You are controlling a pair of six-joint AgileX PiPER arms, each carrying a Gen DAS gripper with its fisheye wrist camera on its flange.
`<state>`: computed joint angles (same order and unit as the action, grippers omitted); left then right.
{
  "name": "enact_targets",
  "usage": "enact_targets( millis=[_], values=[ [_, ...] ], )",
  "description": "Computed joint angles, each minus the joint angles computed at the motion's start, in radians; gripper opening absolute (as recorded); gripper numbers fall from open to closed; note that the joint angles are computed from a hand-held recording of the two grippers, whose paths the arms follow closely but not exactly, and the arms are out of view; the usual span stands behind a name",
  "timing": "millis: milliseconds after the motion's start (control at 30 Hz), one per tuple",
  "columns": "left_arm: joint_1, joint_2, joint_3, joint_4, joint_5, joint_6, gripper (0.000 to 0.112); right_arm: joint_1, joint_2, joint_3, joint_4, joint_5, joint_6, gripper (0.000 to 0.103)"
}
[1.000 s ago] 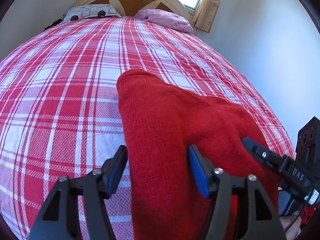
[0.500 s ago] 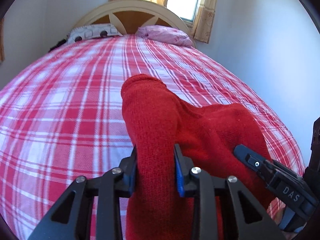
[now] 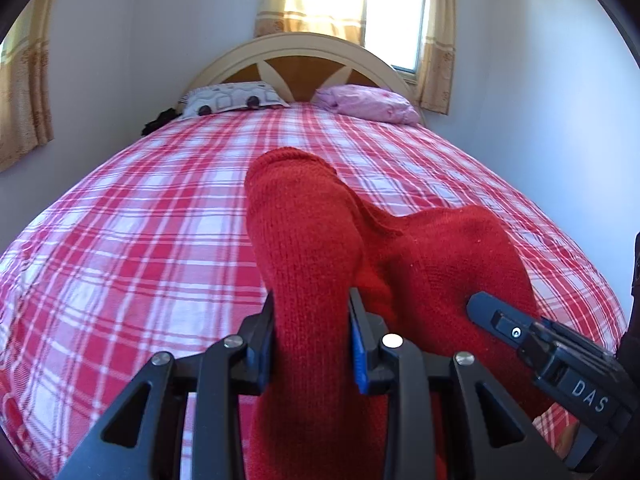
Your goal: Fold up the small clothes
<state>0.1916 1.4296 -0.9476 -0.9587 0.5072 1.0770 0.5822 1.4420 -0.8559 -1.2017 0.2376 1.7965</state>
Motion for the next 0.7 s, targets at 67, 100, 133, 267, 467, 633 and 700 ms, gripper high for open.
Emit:
enact_targets(
  millis=[67,100,133,267,467,633,700],
  values=[
    [0.046,-0.001,0.000,-0.028,0.021,0.038,0.032,0.042,0.019,-0.031,0.002,0.023,-0.003,0.032],
    [0.074,0.000,-0.002,-0.043,0.031,0.061,0.032,0.057,0.027,-0.047,0.013,0.031,-0.016,0.032],
    [0.094,-0.003,0.002,-0.054,0.038,0.078,0.032,0.072,0.039,-0.063,0.019,0.037,-0.022,0.032],
    [0.173,0.006,-0.006,-0.074,0.065,0.120,0.032,0.119,0.097,-0.140,0.067,0.046,-0.077,0.032],
    [0.278,0.038,-0.027,-0.086,0.077,0.173,0.032,0.178,0.209,-0.268,0.166,0.042,-0.191,0.031],
    [0.344,0.075,-0.056,-0.079,0.081,0.170,0.032,0.206,0.304,-0.375,0.301,0.029,-0.340,0.030],
    [0.361,0.091,-0.066,-0.083,0.078,0.172,0.032,0.215,0.333,-0.406,0.339,0.022,-0.380,0.029]
  ],
)
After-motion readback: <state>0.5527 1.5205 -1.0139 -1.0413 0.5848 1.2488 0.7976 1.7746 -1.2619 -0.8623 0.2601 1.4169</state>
